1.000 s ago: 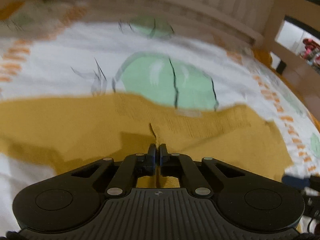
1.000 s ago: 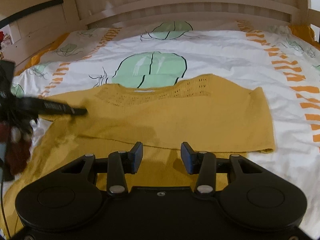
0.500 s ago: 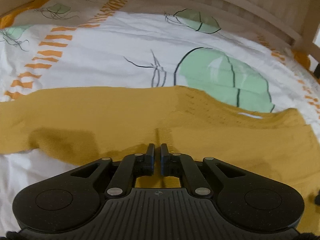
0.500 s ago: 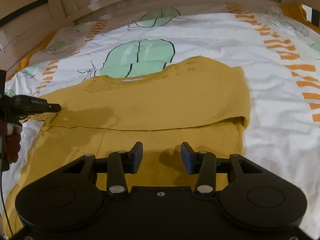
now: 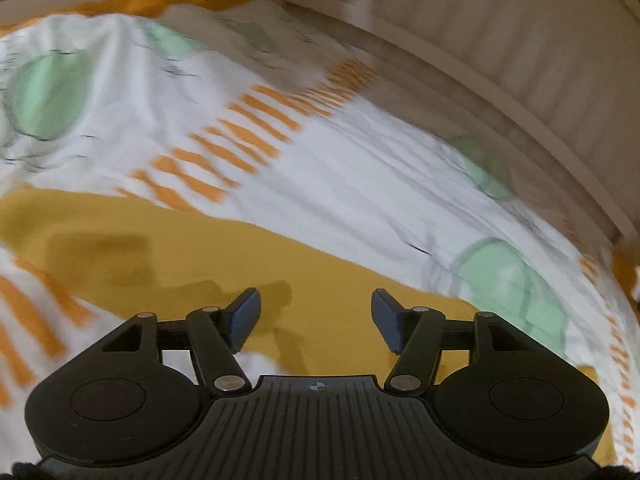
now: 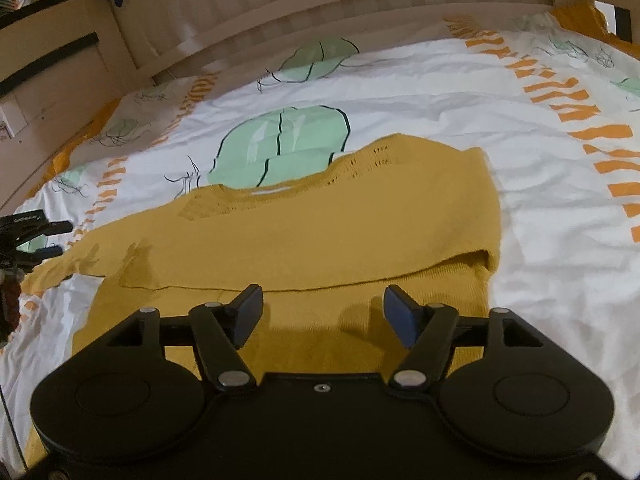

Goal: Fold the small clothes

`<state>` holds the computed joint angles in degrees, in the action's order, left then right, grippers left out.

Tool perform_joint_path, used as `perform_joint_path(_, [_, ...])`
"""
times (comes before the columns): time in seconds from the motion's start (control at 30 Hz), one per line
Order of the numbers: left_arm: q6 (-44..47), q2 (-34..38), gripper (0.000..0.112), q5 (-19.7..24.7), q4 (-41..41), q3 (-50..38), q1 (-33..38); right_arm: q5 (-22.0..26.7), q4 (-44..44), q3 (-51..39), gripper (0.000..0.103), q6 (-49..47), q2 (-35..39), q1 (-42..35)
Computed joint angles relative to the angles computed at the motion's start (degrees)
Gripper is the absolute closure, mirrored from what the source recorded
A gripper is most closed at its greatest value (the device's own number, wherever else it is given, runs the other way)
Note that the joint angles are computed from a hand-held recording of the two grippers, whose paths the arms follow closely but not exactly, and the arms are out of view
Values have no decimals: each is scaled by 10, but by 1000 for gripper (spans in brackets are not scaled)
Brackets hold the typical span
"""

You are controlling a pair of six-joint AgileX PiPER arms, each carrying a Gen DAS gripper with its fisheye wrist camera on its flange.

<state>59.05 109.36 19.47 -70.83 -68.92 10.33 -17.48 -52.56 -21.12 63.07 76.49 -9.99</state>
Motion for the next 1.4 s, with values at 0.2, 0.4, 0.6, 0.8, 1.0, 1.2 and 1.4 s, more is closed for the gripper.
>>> perform_joint_path(0.2, [-84, 8, 53, 0, 64, -30, 71, -31, 39, 7, 32, -31, 17, -12])
perform_joint_path(0.4, [-147, 31, 53, 6, 104, -69, 137, -48, 66, 10, 32, -46, 37, -14])
perform_joint_path(0.6, [-229, 69, 53, 26, 165, -111, 166, -69, 100, 11, 15, -40, 43, 4])
perform_joint_path(0.8, [-292, 91, 52, 31, 203, -128, 175, -78, 248, 25, 4, -124, 24, 79])
perform_joint_path(1.0, [-299, 127, 49, 27, 200, -159, 176, -132, 266, 40, 2, -139, 28, 98])
perform_joint_path(1.2, [-238, 156, 48, 35, 137, -178, 173, -137, 257, 38, 2, -127, 31, 104])
perform_joint_path(1.4, [-100, 143, 104, 35, 1, -143, 167, -131, 224, 34, 2, -97, 25, 88])
